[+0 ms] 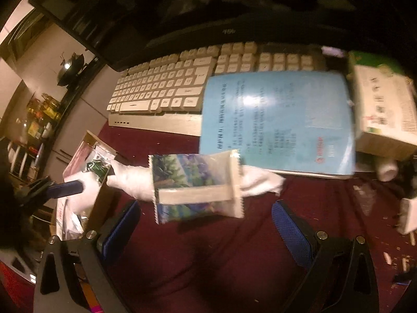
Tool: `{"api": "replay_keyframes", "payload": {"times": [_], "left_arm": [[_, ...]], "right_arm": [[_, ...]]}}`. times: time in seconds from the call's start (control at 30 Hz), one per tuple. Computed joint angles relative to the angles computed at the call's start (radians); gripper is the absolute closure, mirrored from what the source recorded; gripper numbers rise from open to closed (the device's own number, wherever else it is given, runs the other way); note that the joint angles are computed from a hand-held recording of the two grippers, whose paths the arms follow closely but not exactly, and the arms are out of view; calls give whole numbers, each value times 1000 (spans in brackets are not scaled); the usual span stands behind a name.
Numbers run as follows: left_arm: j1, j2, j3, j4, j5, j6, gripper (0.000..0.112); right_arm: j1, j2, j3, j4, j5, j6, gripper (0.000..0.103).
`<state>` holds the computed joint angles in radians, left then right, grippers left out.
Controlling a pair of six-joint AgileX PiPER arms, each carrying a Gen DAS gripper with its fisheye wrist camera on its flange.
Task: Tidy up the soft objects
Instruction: 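Grasp the green-print packet with the right tool while the left tool approaches the towel, then close the left tool on the white towel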
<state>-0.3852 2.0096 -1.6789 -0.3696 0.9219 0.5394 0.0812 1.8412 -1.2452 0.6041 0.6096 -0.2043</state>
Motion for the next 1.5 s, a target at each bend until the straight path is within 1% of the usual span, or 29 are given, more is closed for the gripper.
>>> {"api": "replay_keyframes", "payload": {"times": [0.13,0.27,0.33,0.4,0.43,0.47,0.5,0.6,0.67,0.7,0.73,0.83,0.97,1.07,1.1,1.13,1.17,1.23,1.27,1.3,1.33,1.37,1.4,1.43,1.5], "left_arm": [[-25,44,-54,24,9,-4,23],[-35,84,-101,41,19,-15,23],[-37,97,-117,40,27,-16,23],[-38,104,-126,42,34,-12,23],[-39,109,-134,48,39,-11,23],[-43,114,-142,58,42,-14,23],[-45,116,-147,65,44,-13,23],[-63,134,-181,88,55,-25,23],[-83,147,-208,113,58,-31,23],[-95,153,-218,130,54,-32,23],[-110,168,-240,149,54,-37,23],[-142,213,-303,196,63,-63,23],[-154,269,-373,178,60,-73,23],[-150,311,-421,135,59,-77,23],[-152,324,-431,132,56,-79,26],[-157,340,-446,141,62,-87,34],[-163,354,-459,157,69,-100,40],[-169,385,-483,183,88,-120,62],[-167,395,-490,187,94,-129,68],[-164,393,-477,190,83,-135,75],[-155,384,-458,166,73,-125,76],[-145,374,-439,142,68,-118,76],[-138,358,-409,127,57,-110,76],[-133,337,-370,116,41,-101,77],[-121,291,-285,94,9,-89,77]], "right_arm": [[15,76,-84,16,40,14,1],[31,135,-144,0,60,36,1],[29,158,-157,7,59,37,2],[16,159,-134,64,41,-22,4],[9,156,-121,92,33,-54,7],[2,150,-108,121,27,-86,14],[-9,143,-93,167,28,-133,15],[-15,116,-56,198,10,-179,21],[-17,77,-18,234,-6,-226,41],[-17,58,-5,246,-13,-242,46],[-12,33,8,226,-31,-232,53],[-10,-19,31,197,-43,-209,68],[2,-64,55,90,-78,-119,74],[7,-86,71,24,-99,-56,74],[10,-93,76,-7,-108,-28,74],[16,-102,78,-55,-115,18,74],[19,-103,79,-87,-124,47,74],[12,-108,83,-101,-117,53,74],[13,-103,78,-127,-107,77,74],[19,-92,69,-182,-98,132,74],[27,-79,62,-245,-96,190,74],[29,-67,62,-268,-103,211,74],[26,-55,68,-250,-112,197,74],[18,-45,78,-193,-127,146,74],[10,-37,103,-105,-166,63,83]]}}
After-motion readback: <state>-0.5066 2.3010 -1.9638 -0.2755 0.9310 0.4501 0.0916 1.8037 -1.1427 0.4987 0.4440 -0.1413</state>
